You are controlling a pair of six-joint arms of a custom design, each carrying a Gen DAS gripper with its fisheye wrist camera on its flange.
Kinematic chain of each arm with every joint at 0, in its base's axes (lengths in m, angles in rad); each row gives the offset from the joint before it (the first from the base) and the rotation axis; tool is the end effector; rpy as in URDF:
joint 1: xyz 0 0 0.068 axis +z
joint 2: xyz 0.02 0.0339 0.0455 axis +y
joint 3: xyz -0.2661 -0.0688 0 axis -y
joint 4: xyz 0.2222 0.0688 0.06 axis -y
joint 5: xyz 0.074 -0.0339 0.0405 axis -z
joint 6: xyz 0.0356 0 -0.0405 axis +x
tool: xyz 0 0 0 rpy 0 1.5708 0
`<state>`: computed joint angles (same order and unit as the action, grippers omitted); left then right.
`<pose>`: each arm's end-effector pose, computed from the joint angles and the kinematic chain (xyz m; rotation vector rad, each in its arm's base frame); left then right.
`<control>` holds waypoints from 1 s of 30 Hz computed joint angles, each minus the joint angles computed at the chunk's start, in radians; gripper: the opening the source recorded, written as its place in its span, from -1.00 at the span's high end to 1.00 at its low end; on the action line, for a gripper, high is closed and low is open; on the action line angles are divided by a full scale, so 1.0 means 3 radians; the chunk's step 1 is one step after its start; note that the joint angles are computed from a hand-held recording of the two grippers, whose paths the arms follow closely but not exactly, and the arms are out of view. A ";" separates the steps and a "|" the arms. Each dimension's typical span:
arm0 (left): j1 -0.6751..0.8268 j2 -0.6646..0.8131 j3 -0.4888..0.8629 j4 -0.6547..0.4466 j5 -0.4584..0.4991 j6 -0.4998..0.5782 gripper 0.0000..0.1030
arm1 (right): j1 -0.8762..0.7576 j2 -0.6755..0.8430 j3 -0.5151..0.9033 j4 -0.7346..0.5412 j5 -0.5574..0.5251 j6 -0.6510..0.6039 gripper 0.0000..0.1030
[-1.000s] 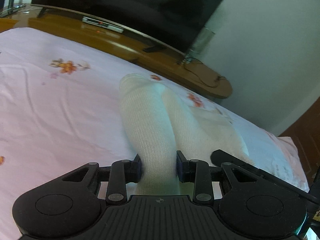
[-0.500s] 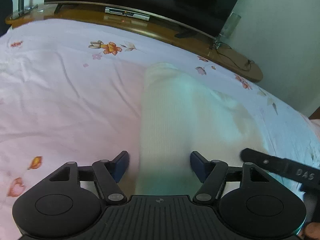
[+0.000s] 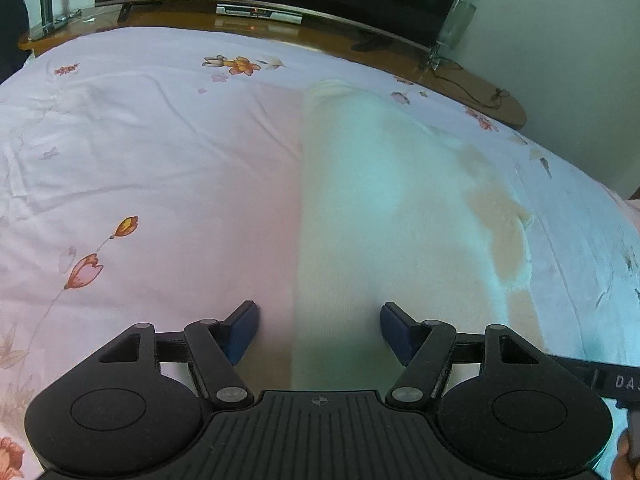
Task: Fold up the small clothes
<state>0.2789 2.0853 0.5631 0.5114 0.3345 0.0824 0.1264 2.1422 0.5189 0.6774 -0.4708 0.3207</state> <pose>0.2713 0.0655 0.0349 -0.1254 2.5194 -0.2883 0.2698 0.0506 0.0265 0.0503 2.5366 0.7728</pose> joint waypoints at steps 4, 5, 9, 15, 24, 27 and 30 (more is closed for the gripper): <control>-0.0010 -0.0072 -0.0077 -0.0088 0.0034 0.0081 -0.32 | -0.0032 -0.0278 -0.0117 -0.0142 -0.0163 -0.0013 0.63; -0.0003 -0.0001 -0.0109 0.0021 0.0029 0.0119 -0.32 | -0.0018 -0.0301 -0.0108 -0.0215 -0.0086 -0.0055 0.64; -0.0035 -0.0063 -0.0140 0.0012 -0.0037 0.0090 -0.32 | 0.0042 -0.0179 -0.0071 -0.0213 0.0158 -0.0153 0.64; -0.0099 -0.0385 -0.0330 0.0072 -0.0148 -0.0195 -0.32 | 0.0271 -0.0777 -0.0524 0.0106 0.0827 -0.0140 0.37; -0.0544 -0.0323 -0.0057 0.0108 -0.0410 -0.0572 -0.32 | 0.0542 -0.0641 -0.0261 0.0273 0.1220 -0.0169 0.36; -0.0697 -0.0126 0.0234 0.0065 -0.0589 -0.0678 -0.32 | 0.0549 -0.0539 0.0015 0.0169 0.1292 -0.0200 0.36; -0.0813 0.0079 0.0505 -0.0008 -0.0772 -0.0773 -0.32 | 0.0501 -0.0375 0.0368 0.0033 0.1330 -0.0248 0.36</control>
<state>0.0348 2.1089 0.7145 0.5089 0.1028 -0.1494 0.2768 2.0298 0.6293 0.6872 -0.0717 0.2463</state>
